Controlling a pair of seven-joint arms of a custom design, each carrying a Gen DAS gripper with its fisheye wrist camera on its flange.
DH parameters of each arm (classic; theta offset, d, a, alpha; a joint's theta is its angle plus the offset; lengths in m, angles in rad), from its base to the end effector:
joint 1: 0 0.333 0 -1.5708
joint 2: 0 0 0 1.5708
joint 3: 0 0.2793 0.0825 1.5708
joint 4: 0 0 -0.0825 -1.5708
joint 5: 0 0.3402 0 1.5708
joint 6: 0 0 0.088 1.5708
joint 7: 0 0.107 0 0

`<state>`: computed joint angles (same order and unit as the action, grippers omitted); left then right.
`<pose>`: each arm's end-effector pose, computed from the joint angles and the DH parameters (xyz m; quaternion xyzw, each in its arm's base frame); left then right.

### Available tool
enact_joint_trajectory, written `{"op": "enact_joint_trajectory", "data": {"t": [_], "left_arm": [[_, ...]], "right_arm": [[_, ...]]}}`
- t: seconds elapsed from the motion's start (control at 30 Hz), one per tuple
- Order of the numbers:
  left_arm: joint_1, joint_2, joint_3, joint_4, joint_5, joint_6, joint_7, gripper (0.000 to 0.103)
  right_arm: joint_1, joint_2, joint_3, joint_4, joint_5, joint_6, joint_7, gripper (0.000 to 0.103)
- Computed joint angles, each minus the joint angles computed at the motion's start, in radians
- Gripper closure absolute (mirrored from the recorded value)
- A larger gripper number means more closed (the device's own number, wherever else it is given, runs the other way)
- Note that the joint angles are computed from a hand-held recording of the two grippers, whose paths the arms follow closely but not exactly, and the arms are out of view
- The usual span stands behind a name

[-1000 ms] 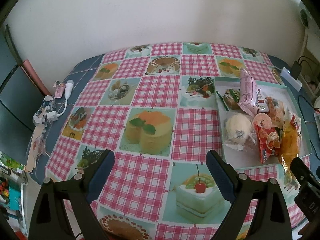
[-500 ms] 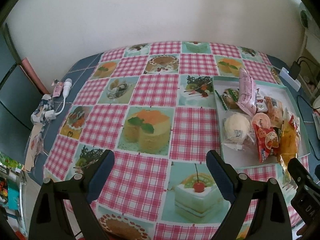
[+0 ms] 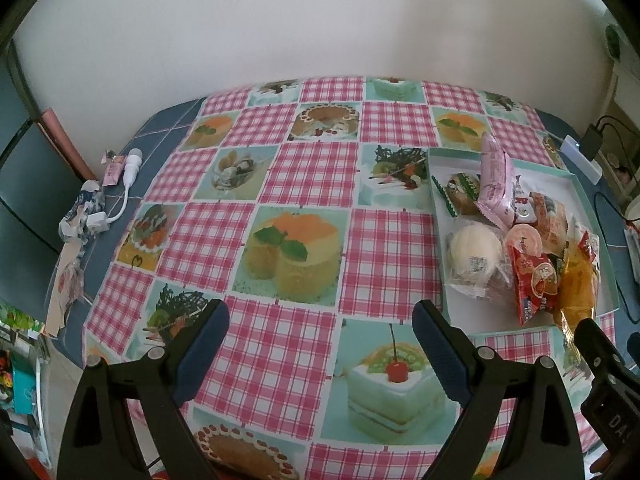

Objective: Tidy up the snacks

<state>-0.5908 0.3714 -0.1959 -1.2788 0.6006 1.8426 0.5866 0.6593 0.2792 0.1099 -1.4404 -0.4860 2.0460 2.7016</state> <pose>0.4929 -0.3976 0.5446 -0.7168 0.6407 -0.1202 0.2475 0.4717 0.4085 0.5432 -0.6033 0.7514 -0.1859 0.1922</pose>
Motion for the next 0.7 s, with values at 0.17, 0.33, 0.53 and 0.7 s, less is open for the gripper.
{"op": "enact_joint_trajectory", "data": {"t": [0.17, 0.33, 0.53, 0.7], "left_arm": [[0.002, 0.0, 0.0, 0.0, -0.006, -0.002, -0.001, 0.01], [0.004, 0.0, 0.0, -0.001, -0.01, -0.003, -0.002, 0.01], [0.005, 0.002, 0.0, 0.003, -0.016, -0.011, -0.006, 0.01], [0.005, 0.002, 0.001, 0.001, -0.017, -0.017, -0.018, 0.01]], "right_arm": [[0.001, 0.0, 0.0, 0.0, -0.001, 0.0, 0.001, 0.0], [0.0, 0.0, 0.0, 0.0, 0.0, 0.0, 0.0, 0.0], [0.0, 0.001, 0.0, 0.001, 0.001, -0.001, 0.0, 0.0], [0.0, 0.0, 0.0, 0.0, 0.002, 0.0, -0.001, 0.0]]}}
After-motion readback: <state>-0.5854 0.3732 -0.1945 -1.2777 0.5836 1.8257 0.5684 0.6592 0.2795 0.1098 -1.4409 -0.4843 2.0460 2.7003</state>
